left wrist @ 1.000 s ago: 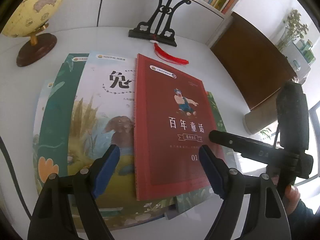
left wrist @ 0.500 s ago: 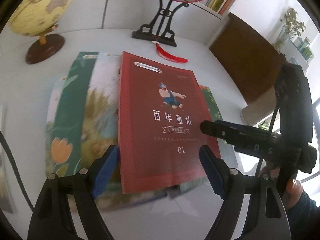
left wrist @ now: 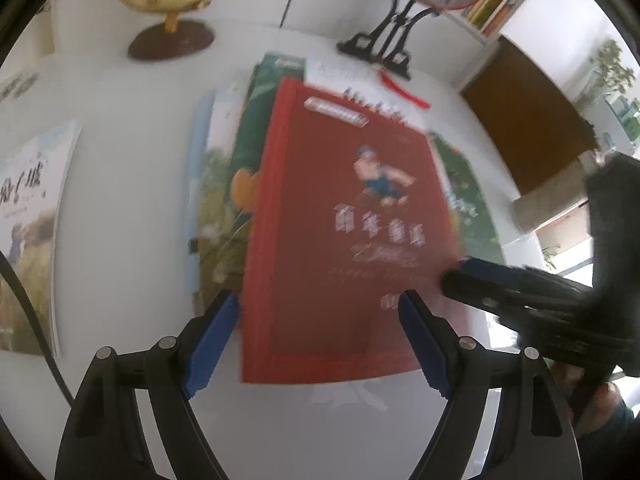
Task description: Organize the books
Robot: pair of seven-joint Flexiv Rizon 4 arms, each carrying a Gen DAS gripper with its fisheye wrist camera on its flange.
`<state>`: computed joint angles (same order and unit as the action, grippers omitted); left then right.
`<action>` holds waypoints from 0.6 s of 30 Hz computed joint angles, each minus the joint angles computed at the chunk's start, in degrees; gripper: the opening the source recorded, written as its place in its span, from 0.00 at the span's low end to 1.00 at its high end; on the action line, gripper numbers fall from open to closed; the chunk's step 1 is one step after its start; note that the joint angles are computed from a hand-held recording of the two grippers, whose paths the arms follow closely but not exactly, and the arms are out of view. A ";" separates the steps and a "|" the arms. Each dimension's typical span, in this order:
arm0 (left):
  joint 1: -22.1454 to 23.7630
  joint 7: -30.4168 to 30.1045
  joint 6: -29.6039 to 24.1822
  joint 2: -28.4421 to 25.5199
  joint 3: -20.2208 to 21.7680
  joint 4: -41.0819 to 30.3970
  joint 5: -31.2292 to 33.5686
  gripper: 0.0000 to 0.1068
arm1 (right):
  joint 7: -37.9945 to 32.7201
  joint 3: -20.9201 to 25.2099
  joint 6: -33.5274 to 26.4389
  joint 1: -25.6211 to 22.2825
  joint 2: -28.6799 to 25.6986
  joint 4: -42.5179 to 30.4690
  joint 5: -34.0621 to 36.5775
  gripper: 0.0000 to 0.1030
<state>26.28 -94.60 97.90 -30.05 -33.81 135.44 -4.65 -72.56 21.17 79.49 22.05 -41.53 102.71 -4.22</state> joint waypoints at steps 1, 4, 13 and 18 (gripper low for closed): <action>1.58 -0.04 -0.27 -0.54 -1.23 0.35 -0.05 0.75 | 0.18 1.35 -0.81 -1.00 0.42 0.50 1.03 0.50; 6.89 -0.57 1.33 -2.28 -5.61 1.70 1.34 0.75 | -0.68 5.48 -1.12 -4.63 1.47 2.45 4.96 0.50; 12.58 0.88 -2.01 -6.36 -11.06 0.25 2.86 0.60 | -2.03 12.40 -0.23 -10.18 -1.72 1.30 13.68 0.50; 13.42 0.89 -1.76 -7.45 -11.90 -0.07 3.02 0.51 | -3.56 16.66 -0.13 -13.16 -5.58 -1.91 17.13 0.37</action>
